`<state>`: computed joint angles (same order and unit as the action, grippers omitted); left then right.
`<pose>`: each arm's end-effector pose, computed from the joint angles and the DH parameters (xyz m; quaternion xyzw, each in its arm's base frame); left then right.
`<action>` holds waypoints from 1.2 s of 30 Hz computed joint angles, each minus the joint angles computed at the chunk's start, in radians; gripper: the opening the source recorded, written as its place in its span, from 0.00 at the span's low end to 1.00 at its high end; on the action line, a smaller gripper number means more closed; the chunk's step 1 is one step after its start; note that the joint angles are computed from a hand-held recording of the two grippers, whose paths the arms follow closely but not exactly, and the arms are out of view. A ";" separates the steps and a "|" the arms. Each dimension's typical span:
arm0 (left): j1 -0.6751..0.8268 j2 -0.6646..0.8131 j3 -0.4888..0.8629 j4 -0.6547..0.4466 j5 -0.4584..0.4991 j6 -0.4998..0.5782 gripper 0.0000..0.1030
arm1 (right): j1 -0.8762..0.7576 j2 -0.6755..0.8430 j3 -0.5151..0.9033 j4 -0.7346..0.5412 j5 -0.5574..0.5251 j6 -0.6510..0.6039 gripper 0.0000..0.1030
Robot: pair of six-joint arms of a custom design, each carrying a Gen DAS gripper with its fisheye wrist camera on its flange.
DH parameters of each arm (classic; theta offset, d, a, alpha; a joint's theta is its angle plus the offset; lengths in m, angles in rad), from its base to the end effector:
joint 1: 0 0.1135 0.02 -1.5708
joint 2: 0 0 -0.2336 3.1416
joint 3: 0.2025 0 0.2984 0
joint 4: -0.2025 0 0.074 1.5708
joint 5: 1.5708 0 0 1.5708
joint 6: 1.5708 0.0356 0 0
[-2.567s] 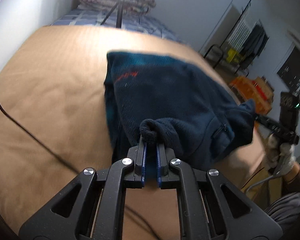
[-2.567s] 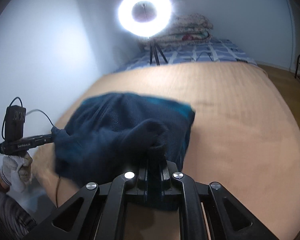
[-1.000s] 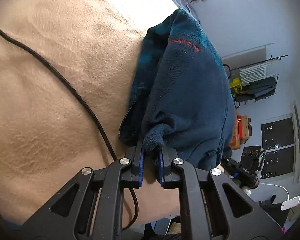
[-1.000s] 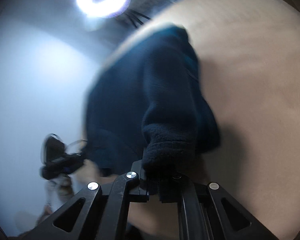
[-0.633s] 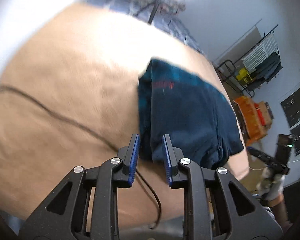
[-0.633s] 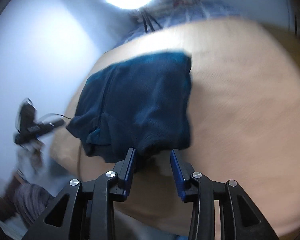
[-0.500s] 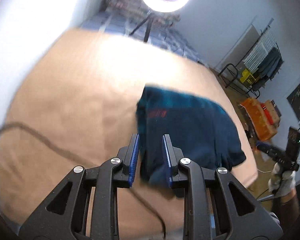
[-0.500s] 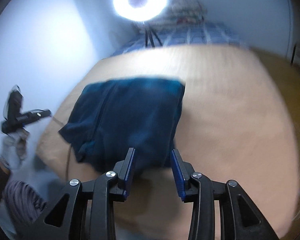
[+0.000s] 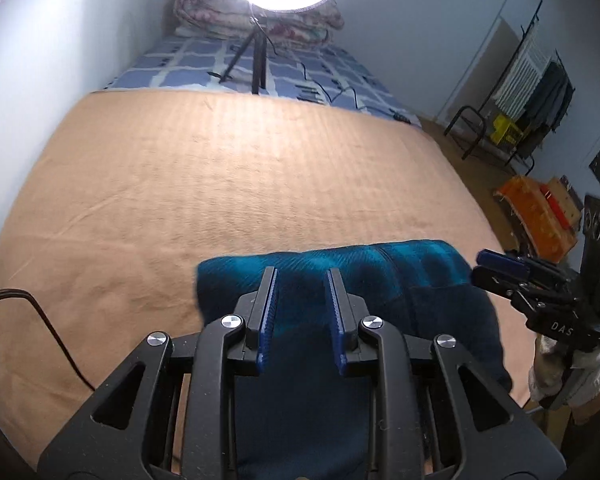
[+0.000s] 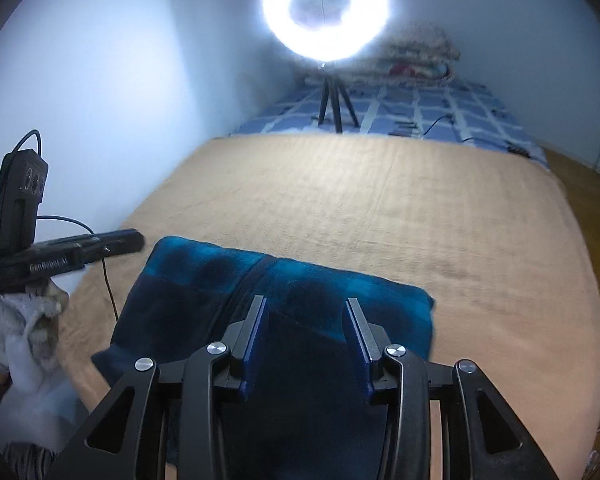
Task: Fold large clothes
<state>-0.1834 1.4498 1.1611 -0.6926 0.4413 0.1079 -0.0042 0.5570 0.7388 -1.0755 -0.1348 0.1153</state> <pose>0.3395 -0.0784 0.2314 0.1984 0.9146 -0.2200 0.2754 0.1668 0.0041 0.2637 0.0339 0.9408 0.0818 0.3273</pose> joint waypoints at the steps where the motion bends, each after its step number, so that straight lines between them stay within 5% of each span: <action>1: -0.021 0.017 0.001 0.014 -0.018 -0.003 0.22 | 0.007 0.034 0.004 0.020 -0.003 0.002 0.39; 6: -0.071 0.101 -0.025 0.088 -0.113 -0.007 0.22 | 0.065 0.151 -0.020 0.079 0.070 -0.011 0.39; 17: -0.063 0.213 -0.078 0.239 -0.105 -0.025 0.25 | 0.055 0.129 -0.194 0.173 0.071 -0.023 0.35; 22: -0.076 0.056 -0.137 0.193 -0.155 -0.019 0.25 | 0.064 0.085 -0.120 0.063 0.087 -0.025 0.33; 27: -0.049 -0.207 -0.261 0.111 -0.085 -0.006 0.25 | 0.025 -0.121 -0.089 -0.102 0.017 -0.011 0.33; 36: -0.087 -0.392 -0.388 0.049 -0.092 0.032 0.25 | 0.322 -0.355 -0.117 -0.319 0.151 0.193 0.33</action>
<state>-0.2702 1.0582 0.7729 -0.6434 0.3496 0.1403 0.3182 0.2020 0.6217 -1.3947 0.0166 0.3079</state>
